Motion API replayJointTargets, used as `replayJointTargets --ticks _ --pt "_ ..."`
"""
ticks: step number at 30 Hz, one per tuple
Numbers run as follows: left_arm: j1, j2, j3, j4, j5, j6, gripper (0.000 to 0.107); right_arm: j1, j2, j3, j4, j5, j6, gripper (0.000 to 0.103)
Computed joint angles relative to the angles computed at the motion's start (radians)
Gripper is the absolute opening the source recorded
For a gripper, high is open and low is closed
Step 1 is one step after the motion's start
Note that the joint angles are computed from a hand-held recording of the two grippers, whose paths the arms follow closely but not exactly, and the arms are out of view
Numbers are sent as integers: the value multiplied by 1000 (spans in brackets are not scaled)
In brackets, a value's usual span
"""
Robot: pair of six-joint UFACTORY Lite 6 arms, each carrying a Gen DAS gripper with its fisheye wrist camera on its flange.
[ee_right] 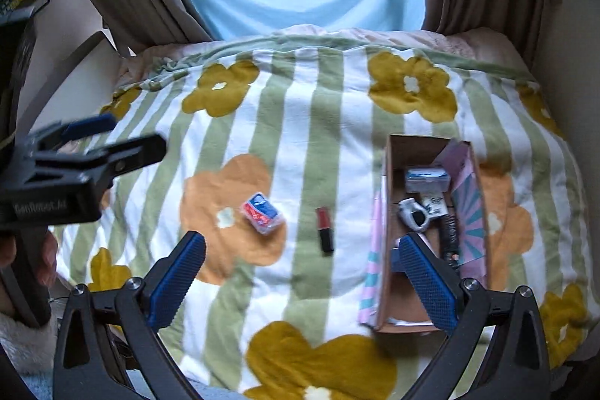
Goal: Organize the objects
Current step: 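Withdraw both tools from the box back over the bed, then grasp the red lipstick with the right tool while the left tool grasps the red-blue floss box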
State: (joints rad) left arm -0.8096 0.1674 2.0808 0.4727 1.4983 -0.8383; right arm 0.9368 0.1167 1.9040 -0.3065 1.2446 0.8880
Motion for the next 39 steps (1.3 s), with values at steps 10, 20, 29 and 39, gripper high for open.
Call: replayJointTargets --ticks 10,20,29,39 --pt "-160 -382 -424 124 55 -238 103 85 54 70 -71 16 144 103" --pt "-125 -465 -504 120 40 -209 103 122 142 180 -135 58 178 103" --pt "50 -580 -755 48 -210 -90 103 130 195 108 -255 -28 241 99" --pt "332 -525 -1150 -126 -796 161 103 15 226 -228 -321 -329 360 81"
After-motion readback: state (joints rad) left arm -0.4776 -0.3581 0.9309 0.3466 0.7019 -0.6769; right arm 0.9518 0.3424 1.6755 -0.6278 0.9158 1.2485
